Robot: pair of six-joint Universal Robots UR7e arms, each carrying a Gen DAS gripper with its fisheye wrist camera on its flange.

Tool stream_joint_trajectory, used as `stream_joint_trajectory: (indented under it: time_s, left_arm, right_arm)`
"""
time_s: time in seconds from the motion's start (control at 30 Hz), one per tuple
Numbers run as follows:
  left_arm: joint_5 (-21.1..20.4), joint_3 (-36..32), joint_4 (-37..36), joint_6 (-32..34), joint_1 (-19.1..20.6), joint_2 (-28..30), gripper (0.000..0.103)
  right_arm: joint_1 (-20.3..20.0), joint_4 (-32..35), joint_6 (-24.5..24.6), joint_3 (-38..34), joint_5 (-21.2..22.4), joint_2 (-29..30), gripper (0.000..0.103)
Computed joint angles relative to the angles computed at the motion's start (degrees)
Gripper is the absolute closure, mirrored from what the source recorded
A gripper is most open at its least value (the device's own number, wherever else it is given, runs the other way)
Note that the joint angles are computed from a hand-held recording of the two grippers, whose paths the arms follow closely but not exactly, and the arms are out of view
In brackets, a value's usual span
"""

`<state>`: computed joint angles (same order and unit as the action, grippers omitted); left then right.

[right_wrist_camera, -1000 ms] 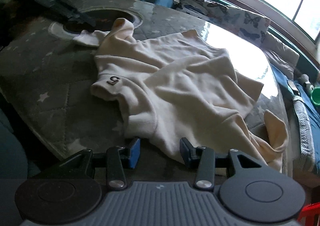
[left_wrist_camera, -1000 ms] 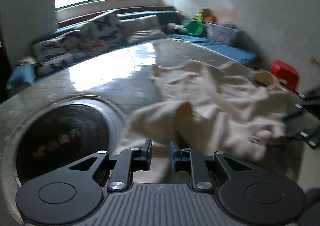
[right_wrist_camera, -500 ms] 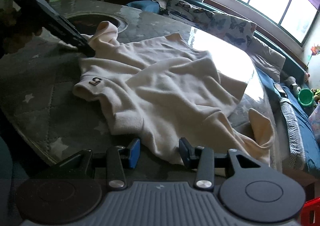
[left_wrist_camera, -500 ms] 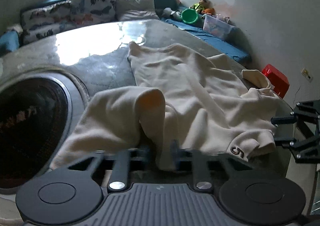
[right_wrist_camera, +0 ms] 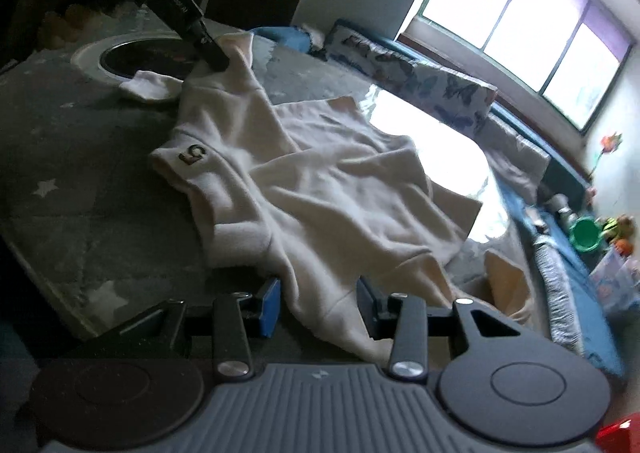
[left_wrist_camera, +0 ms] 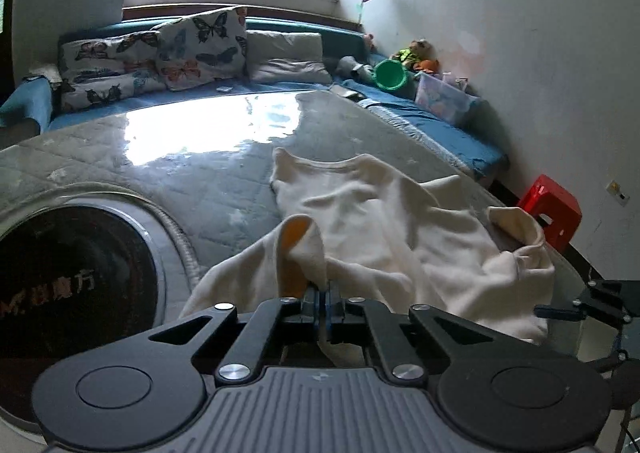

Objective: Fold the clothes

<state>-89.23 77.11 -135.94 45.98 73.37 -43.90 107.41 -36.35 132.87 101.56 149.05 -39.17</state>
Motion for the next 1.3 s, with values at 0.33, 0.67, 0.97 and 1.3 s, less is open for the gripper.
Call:
stream_joint_trajectory:
  time_s: [0.33, 0.67, 0.97, 1.3]
  left_arm:
    - [2.7, -1.7, 1.8, -1.3, 0.5, 1.7, 0.098]
    - [4.4, -1.7, 3.2, -0.8, 0.4, 2.5, 0.085]
    - [-0.8, -3.0, 2.8, -1.0, 0.6, 1.2, 0.1]
    - [-9.1, -7.9, 0.0, -3.0, 0.2, -0.9, 0.1]
  right_arm:
    - [0.0, 3.6, 4.9, 1.6, 0.0, -1.6, 0.073]
    - [-1.6, 9.2, 18.1, 2.3, -6.0, -5.1, 0.096]
    - [2.1, -6.5, 3.0, 4.7, -6.4, -12.0, 0.096]
    - [4.0, -12.4, -11.8, -1.0, -16.2, -15.3, 0.097]
